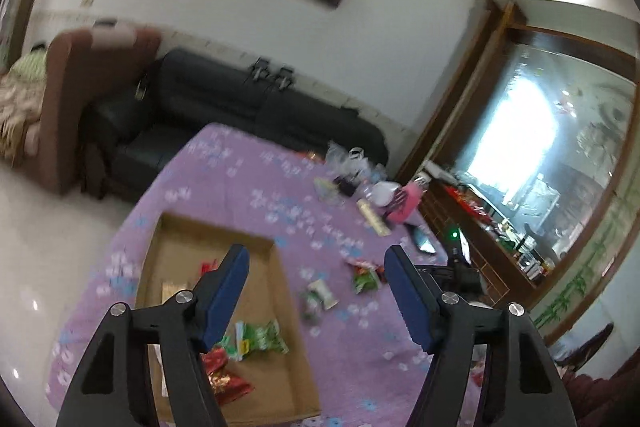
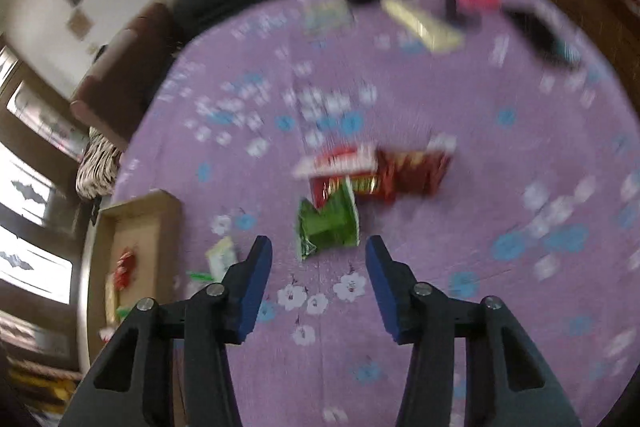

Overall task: Organize snacks
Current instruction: 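Grasp the green wrapper with right gripper while left grasps the white candy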

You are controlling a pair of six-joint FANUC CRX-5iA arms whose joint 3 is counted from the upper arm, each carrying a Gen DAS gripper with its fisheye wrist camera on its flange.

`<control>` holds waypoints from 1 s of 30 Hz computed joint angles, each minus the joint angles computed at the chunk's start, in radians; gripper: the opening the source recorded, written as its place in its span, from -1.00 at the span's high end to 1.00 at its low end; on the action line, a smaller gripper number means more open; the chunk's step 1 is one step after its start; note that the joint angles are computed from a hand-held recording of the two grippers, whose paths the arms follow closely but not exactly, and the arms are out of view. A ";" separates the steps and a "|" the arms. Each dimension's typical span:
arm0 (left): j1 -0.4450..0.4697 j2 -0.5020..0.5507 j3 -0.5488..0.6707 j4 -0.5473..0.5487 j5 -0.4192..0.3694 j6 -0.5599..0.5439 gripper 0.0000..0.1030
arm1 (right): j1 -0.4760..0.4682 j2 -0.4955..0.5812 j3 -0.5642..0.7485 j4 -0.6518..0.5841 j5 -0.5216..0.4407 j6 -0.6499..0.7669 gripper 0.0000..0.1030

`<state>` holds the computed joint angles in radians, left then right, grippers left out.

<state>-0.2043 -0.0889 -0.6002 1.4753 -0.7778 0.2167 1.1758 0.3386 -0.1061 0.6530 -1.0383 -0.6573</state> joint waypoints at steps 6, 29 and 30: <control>-0.057 0.068 0.017 -0.051 0.038 0.067 -0.44 | -0.060 0.077 0.011 -0.023 0.084 -0.050 0.07; -0.387 0.575 0.714 -1.187 0.065 1.051 0.47 | 0.051 -0.140 -0.413 0.336 0.186 -0.318 0.39; -0.387 0.572 0.704 -1.173 0.068 1.032 0.56 | 0.043 -0.147 -0.436 0.371 0.207 -0.355 0.39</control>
